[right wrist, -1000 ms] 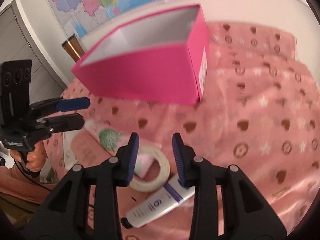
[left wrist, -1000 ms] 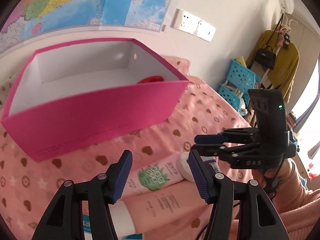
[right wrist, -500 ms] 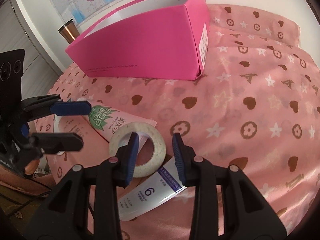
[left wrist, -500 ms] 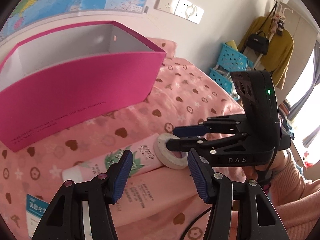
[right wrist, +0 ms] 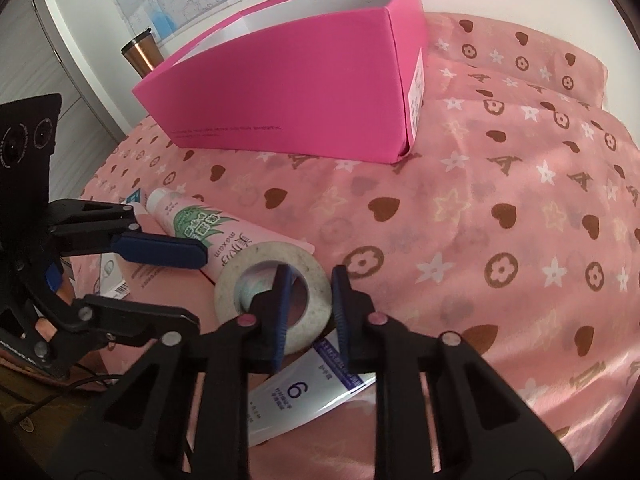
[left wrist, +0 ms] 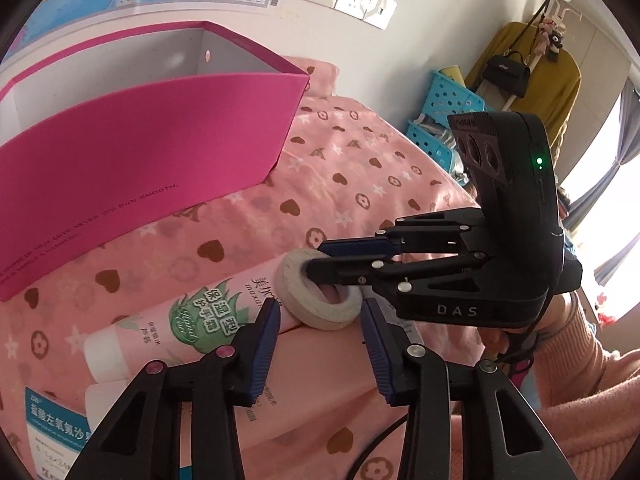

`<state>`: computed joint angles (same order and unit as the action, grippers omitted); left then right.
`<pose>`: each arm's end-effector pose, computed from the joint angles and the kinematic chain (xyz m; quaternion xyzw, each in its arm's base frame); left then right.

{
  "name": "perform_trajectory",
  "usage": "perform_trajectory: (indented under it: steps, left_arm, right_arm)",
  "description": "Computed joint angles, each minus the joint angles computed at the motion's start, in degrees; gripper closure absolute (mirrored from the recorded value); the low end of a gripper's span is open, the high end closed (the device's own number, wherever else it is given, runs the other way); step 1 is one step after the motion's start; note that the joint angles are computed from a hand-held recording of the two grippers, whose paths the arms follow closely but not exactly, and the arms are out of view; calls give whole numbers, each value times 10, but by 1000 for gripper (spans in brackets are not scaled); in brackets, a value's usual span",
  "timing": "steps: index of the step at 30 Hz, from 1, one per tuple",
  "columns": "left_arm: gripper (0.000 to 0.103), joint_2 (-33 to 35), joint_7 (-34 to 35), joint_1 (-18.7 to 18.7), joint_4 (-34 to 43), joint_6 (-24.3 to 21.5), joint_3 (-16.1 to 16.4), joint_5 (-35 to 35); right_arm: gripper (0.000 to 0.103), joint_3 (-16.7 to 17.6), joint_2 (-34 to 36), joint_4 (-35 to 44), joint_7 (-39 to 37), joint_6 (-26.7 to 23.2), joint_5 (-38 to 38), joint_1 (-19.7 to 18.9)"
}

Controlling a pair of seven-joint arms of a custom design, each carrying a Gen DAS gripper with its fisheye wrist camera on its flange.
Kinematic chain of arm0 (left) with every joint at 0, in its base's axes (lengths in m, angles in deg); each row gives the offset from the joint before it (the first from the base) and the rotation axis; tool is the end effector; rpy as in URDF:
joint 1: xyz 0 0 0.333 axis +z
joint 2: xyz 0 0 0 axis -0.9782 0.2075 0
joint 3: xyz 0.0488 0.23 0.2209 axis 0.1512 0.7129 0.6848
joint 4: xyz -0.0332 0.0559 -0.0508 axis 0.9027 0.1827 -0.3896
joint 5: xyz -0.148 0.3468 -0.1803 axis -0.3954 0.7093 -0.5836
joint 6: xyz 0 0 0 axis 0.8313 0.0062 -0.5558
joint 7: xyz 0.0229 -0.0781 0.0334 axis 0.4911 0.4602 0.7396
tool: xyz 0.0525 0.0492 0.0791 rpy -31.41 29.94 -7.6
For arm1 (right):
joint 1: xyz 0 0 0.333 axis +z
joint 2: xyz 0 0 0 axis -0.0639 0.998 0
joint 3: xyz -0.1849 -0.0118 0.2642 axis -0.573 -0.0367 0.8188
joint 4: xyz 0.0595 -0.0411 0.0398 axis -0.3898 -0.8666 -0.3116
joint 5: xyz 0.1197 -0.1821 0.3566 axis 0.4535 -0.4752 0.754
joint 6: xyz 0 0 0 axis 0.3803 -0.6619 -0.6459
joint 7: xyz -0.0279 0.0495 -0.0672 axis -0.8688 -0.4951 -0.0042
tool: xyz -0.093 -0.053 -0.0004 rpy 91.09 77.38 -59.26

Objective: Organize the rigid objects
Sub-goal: 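Grasp the white tape roll by its rim with the right gripper, then carry the tape roll into the magenta box and open the right gripper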

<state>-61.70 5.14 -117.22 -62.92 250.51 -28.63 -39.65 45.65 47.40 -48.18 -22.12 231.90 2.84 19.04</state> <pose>0.4074 -0.2467 0.4069 -0.6120 0.7018 -0.3581 0.0693 0.5337 0.3490 0.3691 -0.8788 0.3167 0.0289 0.3558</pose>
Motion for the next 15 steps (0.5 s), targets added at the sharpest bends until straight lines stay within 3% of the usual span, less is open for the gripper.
perform_trajectory:
  steps: [7,11,15]
  left_arm:
    - [65,3,50,-44,8,1,38,-60]
    - [66,0,66,-44,8,4,37,-84]
    - [66,-11,96,-67,6,18,58,-114]
  right_arm:
    - [86,1,-9,-6,-10,3,28,-3]
    - [86,0,-19,-11,-22,8,49,-2]
    - [86,-2,-30,-13,-35,12,66,1]
